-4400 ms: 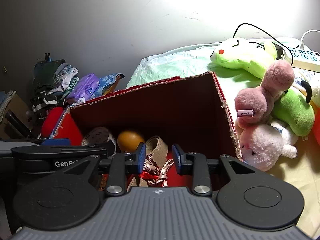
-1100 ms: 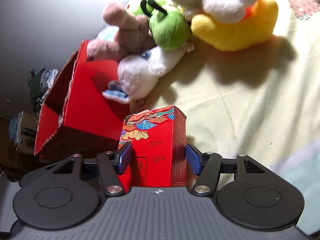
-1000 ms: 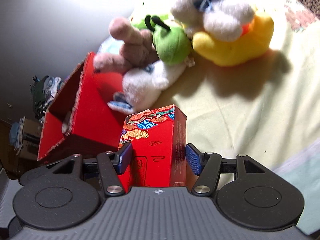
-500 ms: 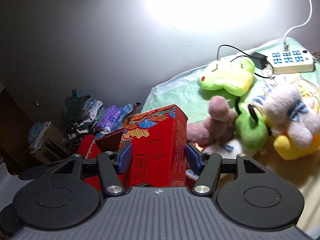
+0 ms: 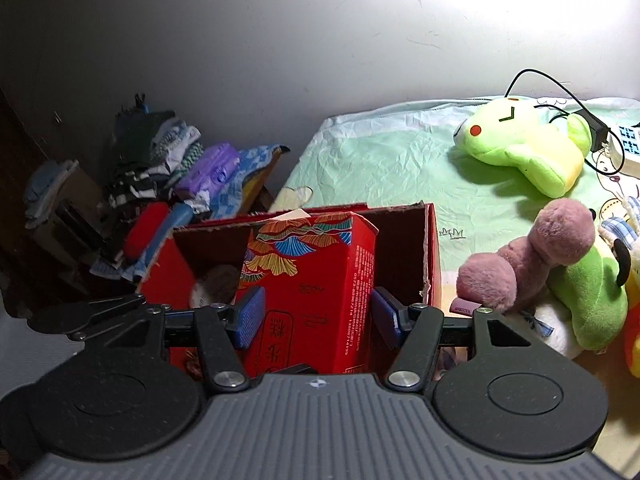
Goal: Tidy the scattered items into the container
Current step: 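Carry the gift box into the red container and lower it upright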
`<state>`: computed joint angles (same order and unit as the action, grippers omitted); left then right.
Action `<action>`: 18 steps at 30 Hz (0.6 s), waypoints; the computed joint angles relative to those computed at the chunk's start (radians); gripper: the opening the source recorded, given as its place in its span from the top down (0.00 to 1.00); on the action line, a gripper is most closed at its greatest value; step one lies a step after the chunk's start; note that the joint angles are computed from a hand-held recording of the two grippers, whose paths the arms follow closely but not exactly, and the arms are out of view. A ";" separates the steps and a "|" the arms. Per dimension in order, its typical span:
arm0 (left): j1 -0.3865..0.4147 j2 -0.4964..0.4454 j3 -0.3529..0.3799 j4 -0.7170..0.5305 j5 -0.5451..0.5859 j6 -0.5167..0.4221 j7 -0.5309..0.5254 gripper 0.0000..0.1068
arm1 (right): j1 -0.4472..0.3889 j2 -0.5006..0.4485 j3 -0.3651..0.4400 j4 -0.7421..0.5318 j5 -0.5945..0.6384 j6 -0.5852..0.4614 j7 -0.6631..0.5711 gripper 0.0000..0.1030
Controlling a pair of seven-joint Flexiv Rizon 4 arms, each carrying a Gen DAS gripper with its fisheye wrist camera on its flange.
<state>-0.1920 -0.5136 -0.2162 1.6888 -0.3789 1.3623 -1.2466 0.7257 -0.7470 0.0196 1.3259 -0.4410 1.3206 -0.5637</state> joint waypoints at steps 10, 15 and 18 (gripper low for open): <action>0.045 -0.063 -0.041 -0.058 -0.069 -0.166 0.100 0.37 | 0.024 -0.048 0.017 -0.129 -0.036 -0.304 -0.133 0.40; 0.054 -0.072 -0.044 -0.070 -0.104 -0.209 0.139 0.37 | 0.040 -0.071 0.014 -0.181 -0.047 -0.387 -0.153 0.38; 0.064 -0.072 -0.049 -0.067 -0.134 -0.216 0.159 0.37 | 0.047 -0.078 0.008 -0.199 -0.041 -0.408 -0.126 0.37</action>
